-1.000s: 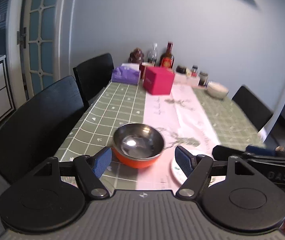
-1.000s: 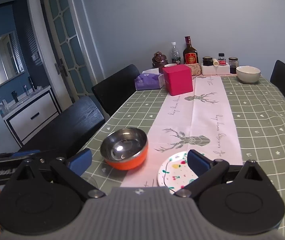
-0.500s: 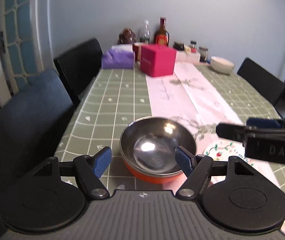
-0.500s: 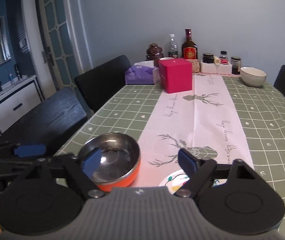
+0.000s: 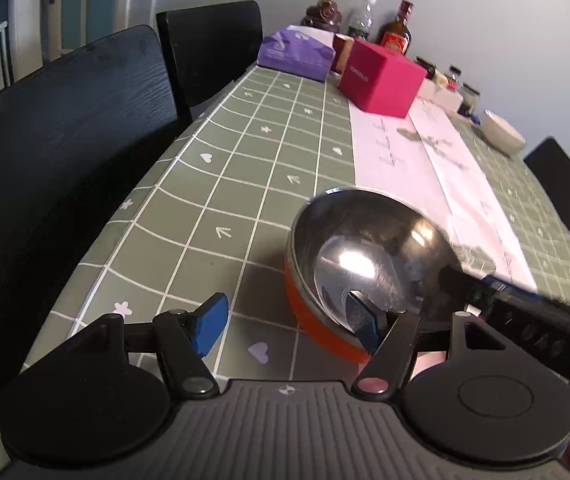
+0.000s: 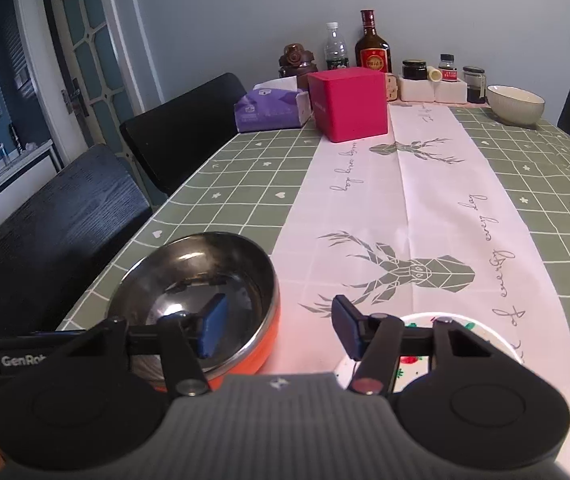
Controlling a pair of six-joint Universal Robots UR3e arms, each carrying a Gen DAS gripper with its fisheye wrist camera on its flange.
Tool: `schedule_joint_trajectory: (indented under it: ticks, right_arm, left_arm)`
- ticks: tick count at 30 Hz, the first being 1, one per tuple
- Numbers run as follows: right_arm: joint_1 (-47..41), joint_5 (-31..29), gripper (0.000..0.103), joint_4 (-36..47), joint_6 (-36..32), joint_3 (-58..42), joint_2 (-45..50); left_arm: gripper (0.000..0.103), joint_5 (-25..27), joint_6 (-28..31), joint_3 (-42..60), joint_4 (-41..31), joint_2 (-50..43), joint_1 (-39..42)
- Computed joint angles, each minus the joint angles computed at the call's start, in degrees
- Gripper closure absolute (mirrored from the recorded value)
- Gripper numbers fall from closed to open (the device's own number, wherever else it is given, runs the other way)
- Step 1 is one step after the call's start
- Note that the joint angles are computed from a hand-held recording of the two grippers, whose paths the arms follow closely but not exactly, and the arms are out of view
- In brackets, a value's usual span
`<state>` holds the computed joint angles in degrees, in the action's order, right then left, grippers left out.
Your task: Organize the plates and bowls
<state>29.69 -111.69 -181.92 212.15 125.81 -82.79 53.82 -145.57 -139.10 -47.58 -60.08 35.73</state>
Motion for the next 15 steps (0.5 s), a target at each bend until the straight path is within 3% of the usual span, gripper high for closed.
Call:
schedule_joint_trajectory:
  ticks: [6,11,14,15]
  right_arm:
    - [0.24,0.56,0.052,-0.95,1.56,-1.74,4.42]
    - [-0.64,1.71,0.052,-0.49,4.72,-3.13,6.79]
    - [-2.87,5.07,0.052,-1.26,7.72,-1.64,6.59]
    - [-3.59,6.31,0.052,-0.94,8.49,-1.30,6.36]
  left_arm:
    - [0.033,3.03,-8.12,2.53,3.98,-6.49,-4.63]
    - [0.037,7.20,-15.31,1.71,12.57,-10.83,-9.30]
    - [0.038,8.21,-17.76,2.43,13.43,-13.19,-10.44]
    - [0.044,9.40,-18.31,3.46,12.48,-14.15,-11.11]
